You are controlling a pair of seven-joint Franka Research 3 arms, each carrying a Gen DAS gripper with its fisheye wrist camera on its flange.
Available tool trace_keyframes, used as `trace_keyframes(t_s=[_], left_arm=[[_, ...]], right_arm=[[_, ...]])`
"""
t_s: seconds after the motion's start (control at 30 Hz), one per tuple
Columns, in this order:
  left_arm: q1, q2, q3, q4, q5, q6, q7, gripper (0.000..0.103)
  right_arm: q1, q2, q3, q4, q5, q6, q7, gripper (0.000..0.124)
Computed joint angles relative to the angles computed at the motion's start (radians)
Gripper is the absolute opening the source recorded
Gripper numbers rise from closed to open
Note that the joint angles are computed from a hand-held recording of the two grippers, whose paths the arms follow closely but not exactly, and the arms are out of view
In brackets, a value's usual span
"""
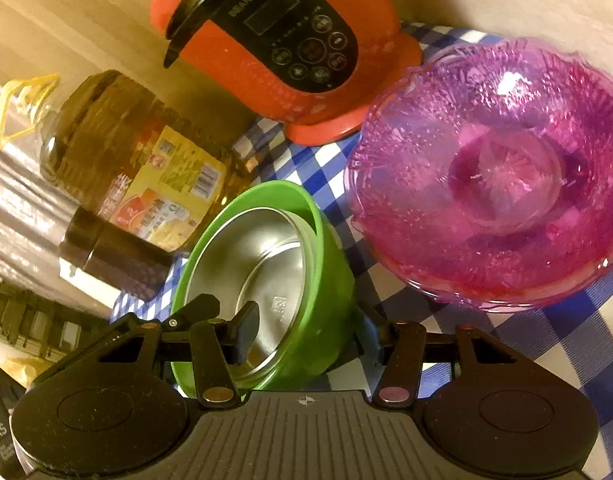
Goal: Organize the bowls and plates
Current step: 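Close both grippers on the green bowl rim, then lift the nested green bowl stack with both grippers and carry it over the pink plates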
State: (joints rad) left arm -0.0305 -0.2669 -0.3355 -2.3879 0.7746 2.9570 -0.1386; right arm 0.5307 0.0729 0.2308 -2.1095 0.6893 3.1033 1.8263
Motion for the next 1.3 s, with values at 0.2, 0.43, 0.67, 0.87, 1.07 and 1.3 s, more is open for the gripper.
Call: trace_keyframes(t_s=[0.2,0.43,0.67,0.87,1.07,1.3], left_arm=[[0.002,0.01,0.008,-0.006,-0.014,0.026,-0.009,0.031],[-0.026,-0.004,0.019,-0.01,-0.066,-0.016,0.031,0.028],[-0.099,-0.093,0.032,-0.069,-0.203,-0.097,0.079,0.028],[-0.158,-0.209,0.017,-0.147,-0.318,-0.154,0.087,0.028],[-0.16,-0.247,-0.004,-0.173,-0.344,-0.159,0.089,0.029],[-0.102,-0.24,-0.015,-0.235,-0.371,0.001,-0.001,0.032]], right_arm=[[0.012,0.017,-0.018,0.006,-0.078,0.003,0.084,0.053],[0.009,0.016,-0.031,0.001,-0.164,-0.016,0.173,0.039],[-0.008,-0.027,-0.016,-0.015,-0.111,-0.104,0.092,0.036],[0.008,-0.099,-0.021,-0.077,-0.016,-0.159,-0.046,0.035],[0.035,-0.153,-0.032,-0.13,0.037,-0.169,-0.115,0.036],[0.053,-0.122,-0.041,-0.111,0.131,-0.134,-0.175,0.036]])
